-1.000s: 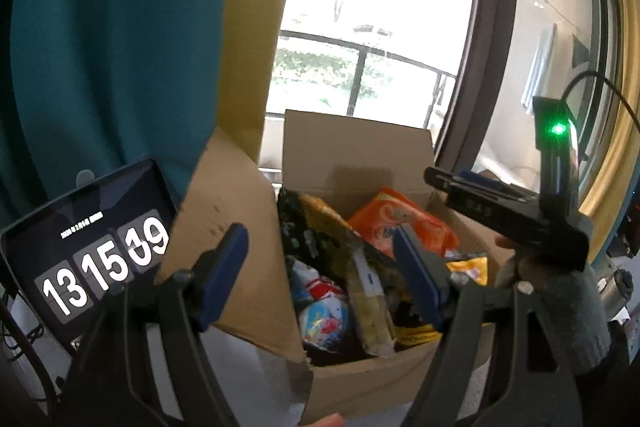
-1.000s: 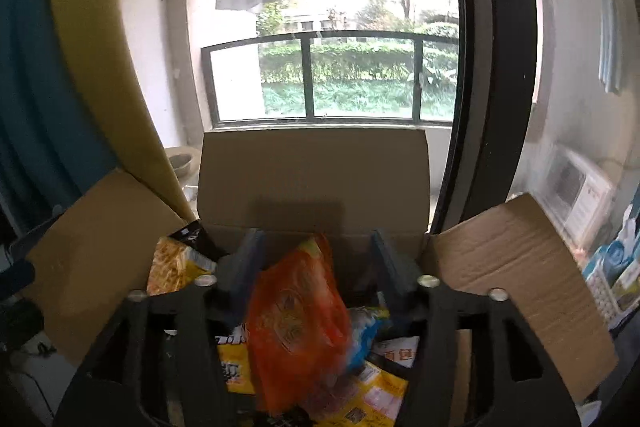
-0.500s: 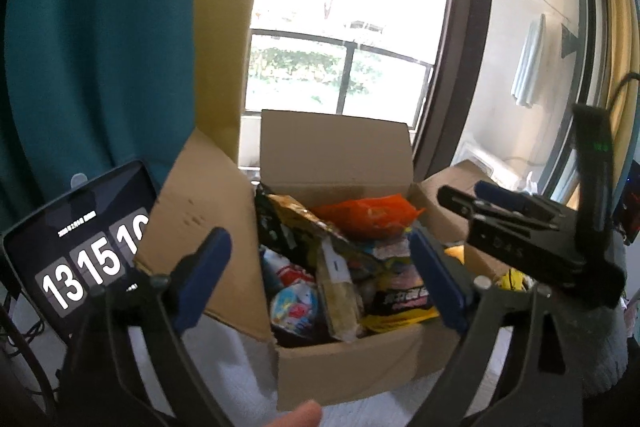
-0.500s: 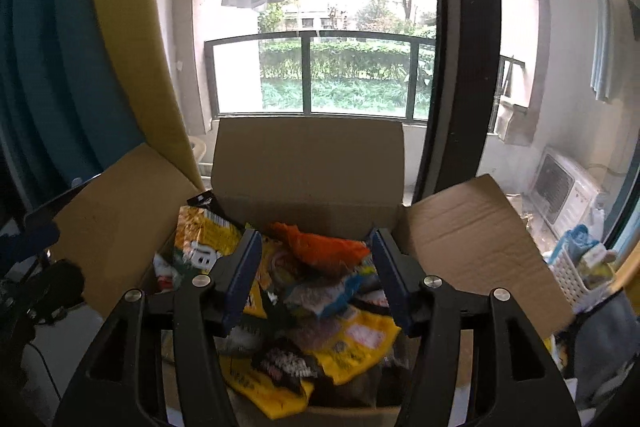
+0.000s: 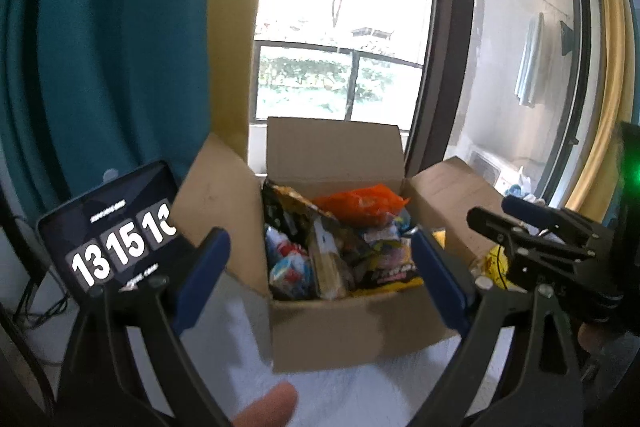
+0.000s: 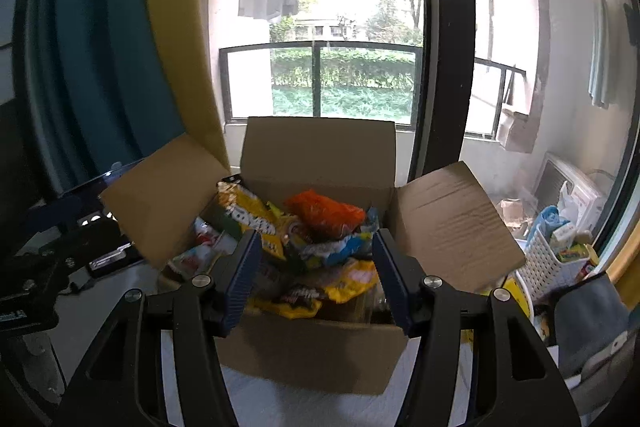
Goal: Organize snacks
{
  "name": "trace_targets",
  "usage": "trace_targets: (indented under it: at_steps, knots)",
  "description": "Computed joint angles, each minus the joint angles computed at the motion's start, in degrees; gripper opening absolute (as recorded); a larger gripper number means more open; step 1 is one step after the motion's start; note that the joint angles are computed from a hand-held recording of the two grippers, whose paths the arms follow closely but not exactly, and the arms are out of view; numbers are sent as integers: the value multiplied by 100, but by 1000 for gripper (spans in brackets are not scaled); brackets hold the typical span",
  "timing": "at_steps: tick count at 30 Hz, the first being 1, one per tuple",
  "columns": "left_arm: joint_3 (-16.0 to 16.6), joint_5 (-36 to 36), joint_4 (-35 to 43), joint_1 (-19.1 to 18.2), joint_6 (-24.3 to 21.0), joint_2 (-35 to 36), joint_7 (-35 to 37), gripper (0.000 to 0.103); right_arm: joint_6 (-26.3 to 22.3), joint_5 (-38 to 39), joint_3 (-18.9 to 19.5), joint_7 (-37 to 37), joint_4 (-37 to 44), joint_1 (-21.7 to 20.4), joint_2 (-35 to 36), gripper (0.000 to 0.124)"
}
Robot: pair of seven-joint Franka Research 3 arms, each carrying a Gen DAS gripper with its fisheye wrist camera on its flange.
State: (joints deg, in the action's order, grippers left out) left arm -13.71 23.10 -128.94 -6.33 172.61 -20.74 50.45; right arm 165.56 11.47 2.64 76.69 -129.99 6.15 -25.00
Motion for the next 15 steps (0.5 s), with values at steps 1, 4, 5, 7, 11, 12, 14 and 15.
trace_targets:
  at_steps: [1, 4, 5, 7, 11, 12, 14, 15]
  knots:
    - [18, -45, -62, -54, -74, -91, 1, 93, 8, 48, -33, -28, -87, 51, -103, 60]
    - [-119, 43, -361, 16, -44, -435, -113, 93, 81, 181, -104, -153, -436, 185, -510, 61]
    - [-192, 105, -429, 82, -52, -533, -179, 93, 91, 211, -110, -173, -504, 197, -607, 61]
    - [-300, 202, -594, 194, 12, -737, -327, 93, 143, 276, -123, -222, -726, 232, -894, 61]
    - [-582, 352, -1048, 542, 354, -1289, -782, 93, 201, 349, -119, -303, -1072, 248, -1333, 61]
    - [-653, 378, -1157, 631, 440, -1429, -882, 93, 207, 346, -102, -323, -1185, 235, -1473, 61]
    - [-746, 400, -1366, 737, 581, -1694, -1022, 93, 170, 329, -72, -349, -1373, 195, -1740, 61]
    - [-774, 401, -1463, 762, 635, -1819, -1065, 93, 109, 335, -92, -382, -1468, 217, -1880, 61]
